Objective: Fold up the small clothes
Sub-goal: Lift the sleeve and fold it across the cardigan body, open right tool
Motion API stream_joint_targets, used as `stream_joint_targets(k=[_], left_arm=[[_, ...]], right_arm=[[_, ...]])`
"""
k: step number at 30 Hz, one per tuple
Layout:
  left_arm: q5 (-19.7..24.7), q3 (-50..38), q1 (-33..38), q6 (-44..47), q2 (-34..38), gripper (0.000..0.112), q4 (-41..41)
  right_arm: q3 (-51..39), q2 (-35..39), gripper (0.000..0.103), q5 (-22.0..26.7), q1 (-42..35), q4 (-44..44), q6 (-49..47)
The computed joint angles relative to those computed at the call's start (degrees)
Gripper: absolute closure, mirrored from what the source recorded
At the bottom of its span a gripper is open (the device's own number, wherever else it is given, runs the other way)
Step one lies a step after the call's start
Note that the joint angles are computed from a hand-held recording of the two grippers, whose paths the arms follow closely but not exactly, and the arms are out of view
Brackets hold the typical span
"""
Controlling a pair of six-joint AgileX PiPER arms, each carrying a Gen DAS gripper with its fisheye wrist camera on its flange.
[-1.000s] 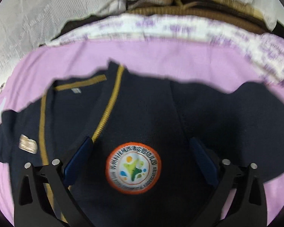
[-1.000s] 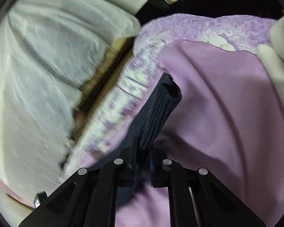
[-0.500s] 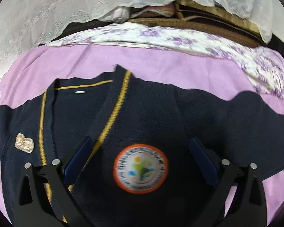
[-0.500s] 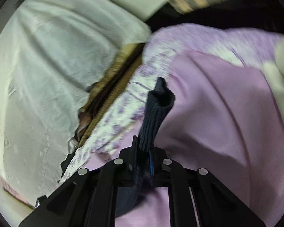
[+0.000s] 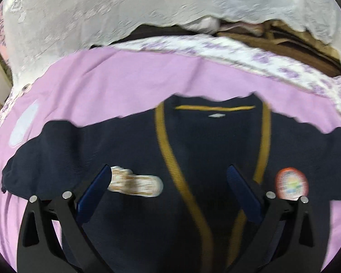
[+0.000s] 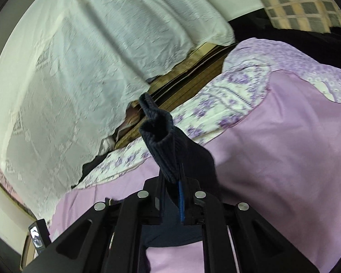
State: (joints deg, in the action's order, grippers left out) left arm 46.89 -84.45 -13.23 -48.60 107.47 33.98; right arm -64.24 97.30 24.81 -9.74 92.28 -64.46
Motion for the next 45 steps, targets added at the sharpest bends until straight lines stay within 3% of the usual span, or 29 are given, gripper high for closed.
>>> stream_joint_targets(k=[7, 15, 21, 29, 39, 45], left_arm=[[-6.99, 5.24, 9.35, 9.94, -3.86, 0.013, -16.0], [-9.66, 9.82, 11.54, 11.75, -10.03, 0.013, -12.8], [-11.22, 12.31, 16.13, 18.61, -13.6, 0.013, -17.09], [-13.37, 14.1, 20.91, 25.75, -13.86, 0.013, -24.34], [-14.51, 13.68, 23.99, 25.97, -12.04, 0.013, -25.86], [-14.24, 12.75, 26.72, 29.04, -10.65, 0.013, -31.0]], right_arm=[[-2.05, -0.62, 0.093, -2.27, 7.32, -7.26, 8.91], [-5.38, -0.96, 0.093, -5.43, 16.02, -15.72, 18.57], [-9.1, 1.25, 0.093, -8.61, 23.8, -24.62, 28.13], [-15.61, 5.59, 0.093, -11.08, 33.04, -47.28, 50.32], [-23.43, 13.39, 0.093, -8.57, 40.39, -68.53, 69.29], [-30.68, 20.01, 0.09, -1.62, 44.19, -79.65, 77.71]])
